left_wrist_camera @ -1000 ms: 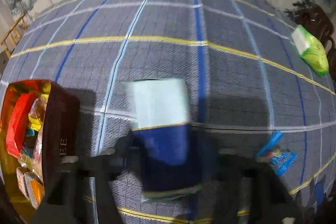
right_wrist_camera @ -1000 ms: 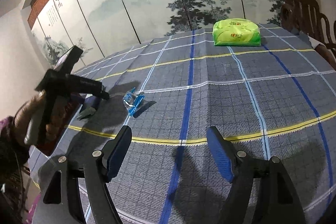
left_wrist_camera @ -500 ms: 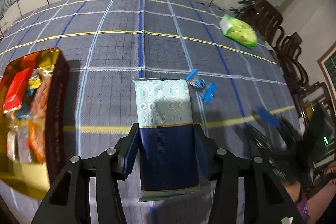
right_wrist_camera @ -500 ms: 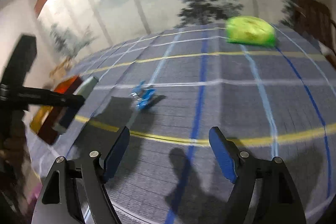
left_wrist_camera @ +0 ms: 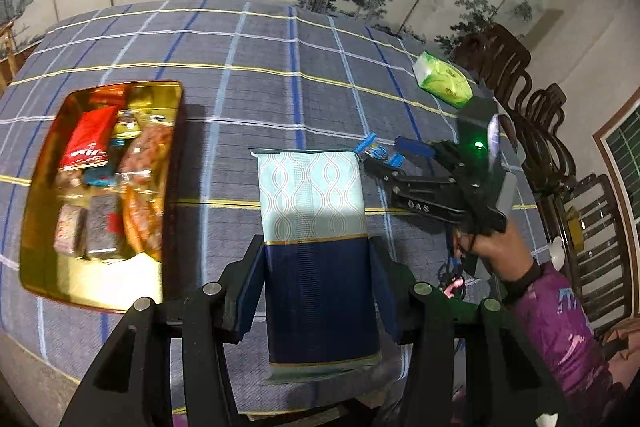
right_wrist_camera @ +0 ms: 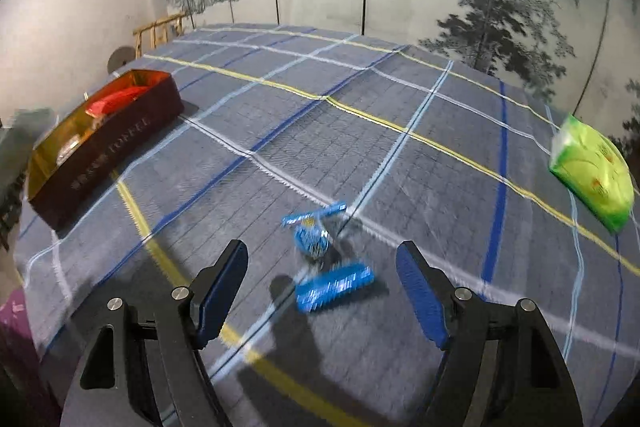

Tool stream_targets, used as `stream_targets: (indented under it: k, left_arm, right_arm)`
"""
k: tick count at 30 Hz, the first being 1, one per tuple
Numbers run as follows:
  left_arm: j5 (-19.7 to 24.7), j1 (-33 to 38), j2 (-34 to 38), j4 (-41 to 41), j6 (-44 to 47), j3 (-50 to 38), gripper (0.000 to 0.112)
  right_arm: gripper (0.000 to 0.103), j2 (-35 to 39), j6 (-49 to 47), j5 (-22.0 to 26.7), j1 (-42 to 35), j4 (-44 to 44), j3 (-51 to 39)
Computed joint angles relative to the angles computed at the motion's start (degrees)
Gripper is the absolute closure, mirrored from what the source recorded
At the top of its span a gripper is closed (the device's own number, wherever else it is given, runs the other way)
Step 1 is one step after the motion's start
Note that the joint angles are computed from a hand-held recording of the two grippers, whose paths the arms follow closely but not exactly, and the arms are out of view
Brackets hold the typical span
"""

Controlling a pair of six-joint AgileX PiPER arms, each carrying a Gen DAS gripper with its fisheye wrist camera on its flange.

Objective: Organize snacks
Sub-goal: 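Lift the box toward the tin with the left gripper while the right grasps the blue candy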

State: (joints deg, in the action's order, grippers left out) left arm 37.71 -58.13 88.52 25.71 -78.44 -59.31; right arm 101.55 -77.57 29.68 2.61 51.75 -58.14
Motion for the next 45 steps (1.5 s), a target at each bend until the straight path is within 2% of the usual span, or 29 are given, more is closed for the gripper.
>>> stream_targets:
  k: [3, 7, 9, 11, 13, 15, 19, 23, 26, 31, 37, 42, 45]
  left_arm:
    - [0.3, 0.3, -3.2, 0.4, -1.1, 2.5, 0.067]
    - [1.5, 0.7, -7.9, 1.2, -2.7, 6.0, 0.067]
    - [3.1, 0.8, -11.1, 2.2, -4.1, 8.3, 0.067]
    - [4.9, 1.5, -14.0, 2.2, -4.0, 10.1, 0.067]
    - [6.4, 2.1, -17.3, 1.9, -3.9, 12.1, 0.067]
    - [9.1, 2.2, -20.1, 2.9, -4.7, 13.6, 0.067]
    - [12.4, 3.2, -25.9, 3.7, -5.2, 17.1, 0.067]
    - [14.1, 4.5, -30.0, 4.0, -5.0, 20.2, 0.067]
    - [13.6, 6.5, -31.7, 4.0, -3.9, 22.3, 0.067]
    - [10.5, 12.2, -32.4, 2.9, 0.2, 24.9, 0.067]
    - [3.6, 19.4, -31.0, 0.2, 6.7, 27.4, 0.067]
    - [1.4, 20.3, -29.8, 1.3, 7.1, 27.8, 0.067]
    - [2.3, 18.6, -29.0, 4.6, 4.3, 27.3, 0.067]
  right_arm:
    - [0.064, 2.4, 9.0, -0.4, 2.1, -9.0, -2.8]
    - [0.072, 0.3, 14.8, 0.3, 2.9, -11.9, -1.4]
    - [0.072, -3.8, 11.8, -1.9, 3.1, -6.4, 3.5]
    - [0.073, -7.8, 5.1, -1.7, 1.8, 3.8, 8.5]
    - [0.073, -10.9, 2.1, -2.5, 1.5, 10.5, 12.8]
    - [0.073, -13.8, 0.4, -4.1, 2.0, 15.8, 17.0]
    - [0.073, -14.9, -1.1, -5.7, 3.0, 21.3, 20.6]
    - [0.073, -15.4, 0.8, -8.2, 4.7, 21.3, 21.3]
    - [0.073, -14.7, 4.2, -10.1, 6.0, 19.0, 20.9]
    - [0.073, -14.0, 4.4, -10.5, 5.3, 20.3, 20.8]
    - [0.073, -13.7, 7.3, -11.6, 5.4, 18.2, 20.5]
    - [0.073, -13.2, 11.9, -12.5, 6.1, 14.0, 19.9]
    - [0.072, -13.2, 13.1, -12.9, 6.3, 12.9, 19.8]
